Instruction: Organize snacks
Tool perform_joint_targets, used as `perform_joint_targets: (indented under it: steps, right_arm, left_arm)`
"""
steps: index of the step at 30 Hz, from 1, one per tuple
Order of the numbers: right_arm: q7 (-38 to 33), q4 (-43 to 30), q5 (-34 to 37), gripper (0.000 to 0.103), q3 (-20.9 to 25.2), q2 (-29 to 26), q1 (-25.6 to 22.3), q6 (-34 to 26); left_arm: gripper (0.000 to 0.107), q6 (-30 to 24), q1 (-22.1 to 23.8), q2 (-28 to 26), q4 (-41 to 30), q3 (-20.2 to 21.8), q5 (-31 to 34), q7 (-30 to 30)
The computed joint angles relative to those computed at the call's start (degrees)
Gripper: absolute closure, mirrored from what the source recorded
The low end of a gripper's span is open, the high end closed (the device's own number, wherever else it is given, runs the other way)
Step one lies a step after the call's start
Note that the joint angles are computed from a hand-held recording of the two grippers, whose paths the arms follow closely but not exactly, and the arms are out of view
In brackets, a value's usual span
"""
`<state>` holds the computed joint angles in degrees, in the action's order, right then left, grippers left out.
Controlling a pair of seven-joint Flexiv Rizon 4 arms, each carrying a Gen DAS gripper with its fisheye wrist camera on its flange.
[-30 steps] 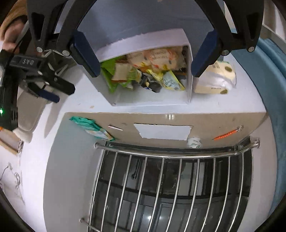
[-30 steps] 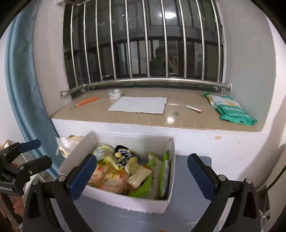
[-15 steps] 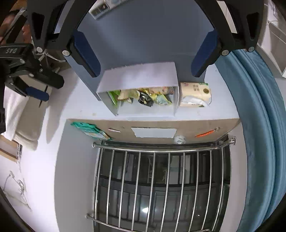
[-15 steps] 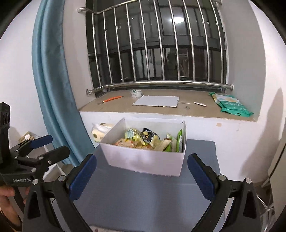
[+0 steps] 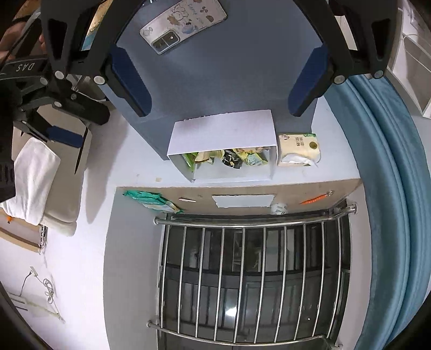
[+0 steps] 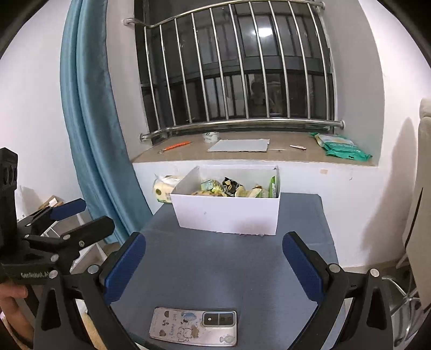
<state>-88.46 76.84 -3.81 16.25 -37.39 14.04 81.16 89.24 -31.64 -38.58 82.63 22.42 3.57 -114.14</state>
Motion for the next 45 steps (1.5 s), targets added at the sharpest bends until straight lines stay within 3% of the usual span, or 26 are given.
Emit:
perform_joint_targets:
  steps: [45]
  right_arm:
    - [0.6, 0.8, 0.6, 0.0, -0.1, 0.5, 0.2, -0.3]
  left_arm:
    - [0.004, -0.9, 1.8, -0.2, -0.4, -2.4, -0.1, 0.5]
